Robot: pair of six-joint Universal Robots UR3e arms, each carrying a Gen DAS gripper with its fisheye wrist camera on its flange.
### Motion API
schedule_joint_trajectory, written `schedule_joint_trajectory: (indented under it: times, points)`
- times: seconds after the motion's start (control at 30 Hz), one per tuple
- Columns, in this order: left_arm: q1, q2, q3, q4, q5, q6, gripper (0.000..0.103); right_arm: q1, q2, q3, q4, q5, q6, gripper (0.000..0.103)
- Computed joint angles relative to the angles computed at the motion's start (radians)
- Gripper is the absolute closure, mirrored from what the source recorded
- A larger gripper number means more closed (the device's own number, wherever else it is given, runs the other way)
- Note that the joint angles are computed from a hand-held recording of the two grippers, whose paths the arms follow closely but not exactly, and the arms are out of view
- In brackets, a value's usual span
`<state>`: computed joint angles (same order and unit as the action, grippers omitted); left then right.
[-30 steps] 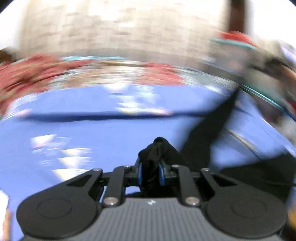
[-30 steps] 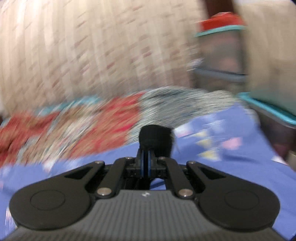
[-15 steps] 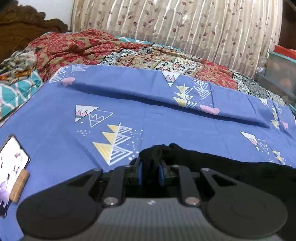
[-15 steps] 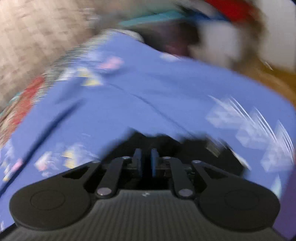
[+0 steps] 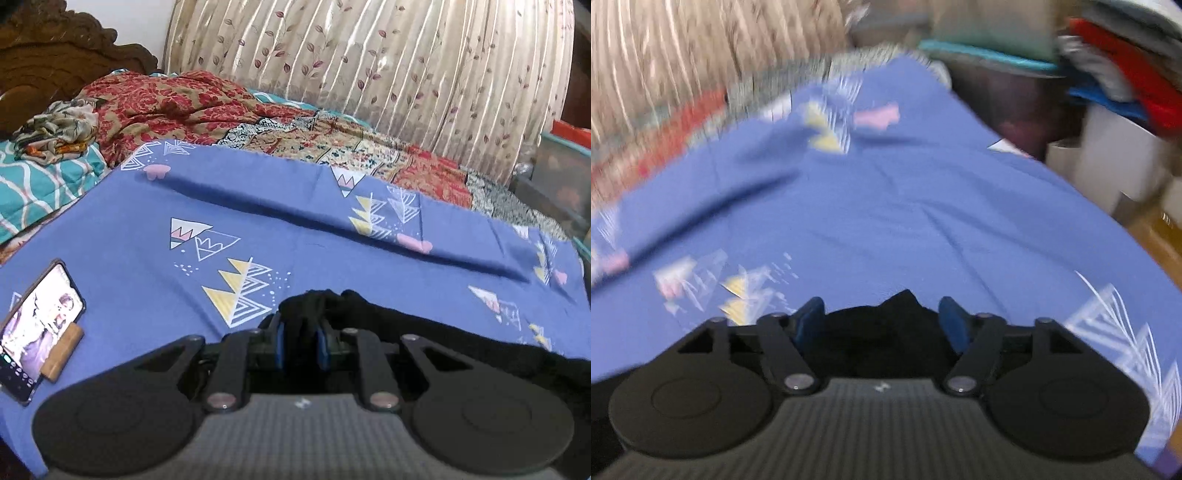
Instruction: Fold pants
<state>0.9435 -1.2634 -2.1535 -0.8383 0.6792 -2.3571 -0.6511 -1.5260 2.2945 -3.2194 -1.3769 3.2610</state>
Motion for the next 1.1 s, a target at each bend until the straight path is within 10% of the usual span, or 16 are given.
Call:
schedule_joint_trajectory:
  times: [0.1,0.2,0.37,0.67,0.9,1.1]
  points:
    - [-0.018,-0.007,0.016,0.017,0.019,-0.026,0.088,0.043,0.17,-0.18,0.153,-0.066,-0.04,0.038]
    - [-0.05,-0.034,0.031,0.067,0.045,-0.062,0.088,0.035,0.211,-0.145,0.051,-0.065,-0.102,0.078]
    - [-0.214,-0.26,0.179,0.251,0.166,-0.213,0.088,-0.052,0.191,-0.191,-0.016,0.071,-0.011,0.078]
    - [-0.455,-0.713,0.651,0.436,0.331,-0.686,0.089,0.015,0.254,-0.553,0.047,0.008,0.161,0.078]
    - [-0.587,-0.909,0.787,0.364,0.557,-0.649,0.089,0.11,0.433,-0.679,0.183,-0.074,0.16,0.077]
    - [-0.502,-0.78,0.668,0.376,0.402,-0.65,0.089,0.036,0.369,-0.552,0.076,0.034,0.245,0.077]
